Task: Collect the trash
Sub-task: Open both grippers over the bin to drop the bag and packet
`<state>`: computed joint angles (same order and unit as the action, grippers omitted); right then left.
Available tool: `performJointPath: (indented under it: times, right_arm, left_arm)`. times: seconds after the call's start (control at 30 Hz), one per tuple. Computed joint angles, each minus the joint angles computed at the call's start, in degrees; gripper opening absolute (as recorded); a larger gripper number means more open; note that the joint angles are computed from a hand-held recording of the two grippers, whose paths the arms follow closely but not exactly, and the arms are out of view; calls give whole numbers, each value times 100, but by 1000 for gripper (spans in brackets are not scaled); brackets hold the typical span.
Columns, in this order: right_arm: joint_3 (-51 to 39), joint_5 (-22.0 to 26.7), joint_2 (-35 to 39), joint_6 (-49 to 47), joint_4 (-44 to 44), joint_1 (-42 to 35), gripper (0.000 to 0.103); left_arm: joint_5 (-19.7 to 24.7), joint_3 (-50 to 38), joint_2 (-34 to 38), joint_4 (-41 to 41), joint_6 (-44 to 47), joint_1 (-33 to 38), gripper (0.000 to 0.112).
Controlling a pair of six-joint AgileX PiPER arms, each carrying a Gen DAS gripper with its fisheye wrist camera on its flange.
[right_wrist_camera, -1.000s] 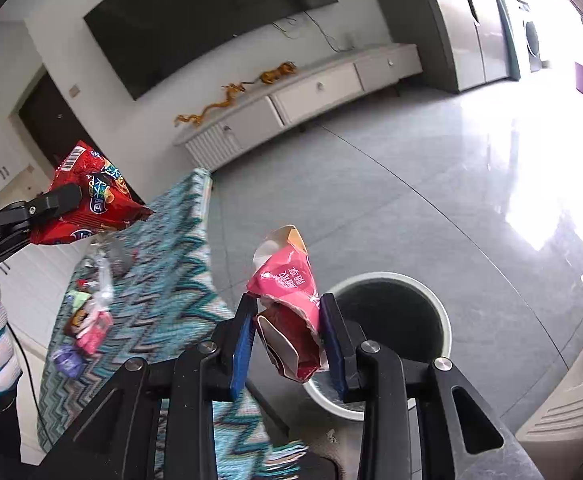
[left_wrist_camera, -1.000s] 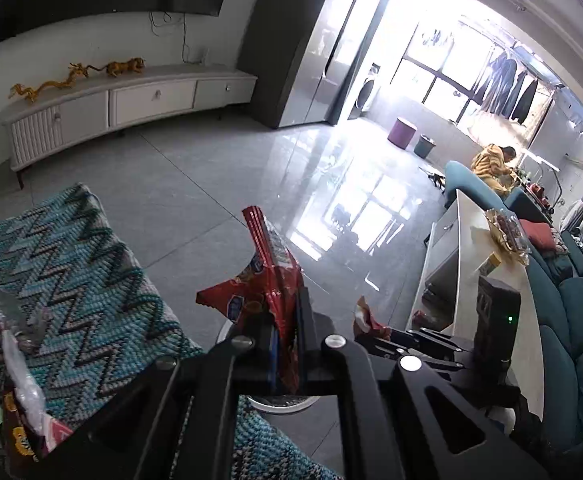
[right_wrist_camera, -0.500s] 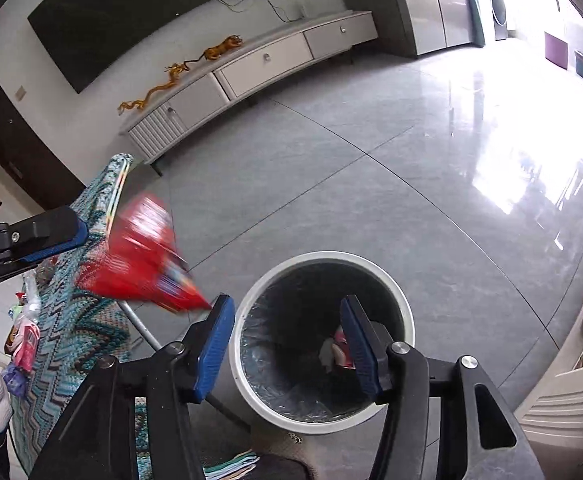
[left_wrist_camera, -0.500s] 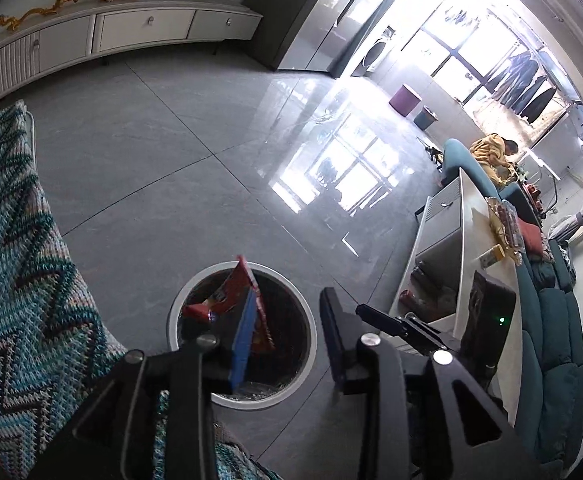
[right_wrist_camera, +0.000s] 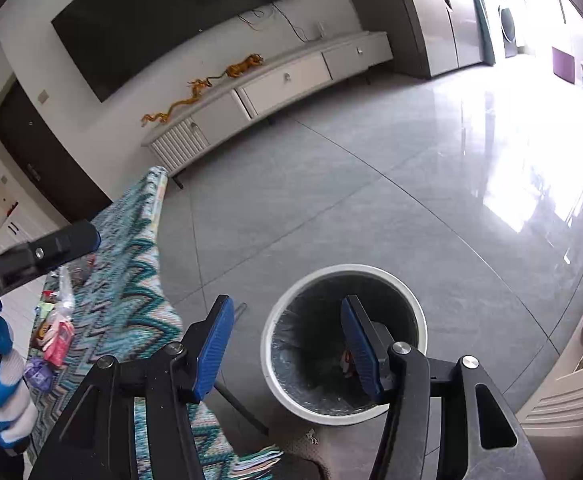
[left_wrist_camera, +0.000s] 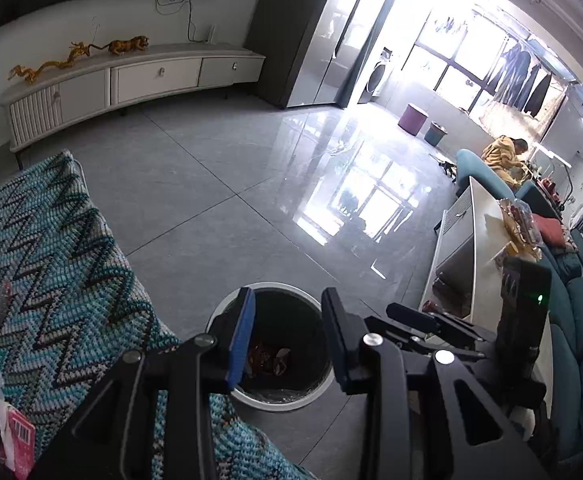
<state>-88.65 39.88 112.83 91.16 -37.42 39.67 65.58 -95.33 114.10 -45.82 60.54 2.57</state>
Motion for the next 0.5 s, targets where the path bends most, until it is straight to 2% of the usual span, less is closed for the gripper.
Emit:
performJointPath:
  times: [0.07, 0.17, 0.4, 0.5]
  right_arm:
    - [-169, 189, -50, 13, -121, 146, 53]
    - [-453, 522, -121, -46, -280, 375, 53]
    - [-1409, 1361, -94, -382, -663, 931, 53]
    - [-1996, 1713, 47, -642, -791, 1149, 54]
  left_arm:
    - [-185, 479, -400, -61, 334, 124, 33]
    - [-186, 909, -818, -140, 624, 386, 33]
    - [209, 1183, -1325, -429, 1007, 1293, 33]
    - [392, 1072, -1319, -580, 1113, 1838, 43]
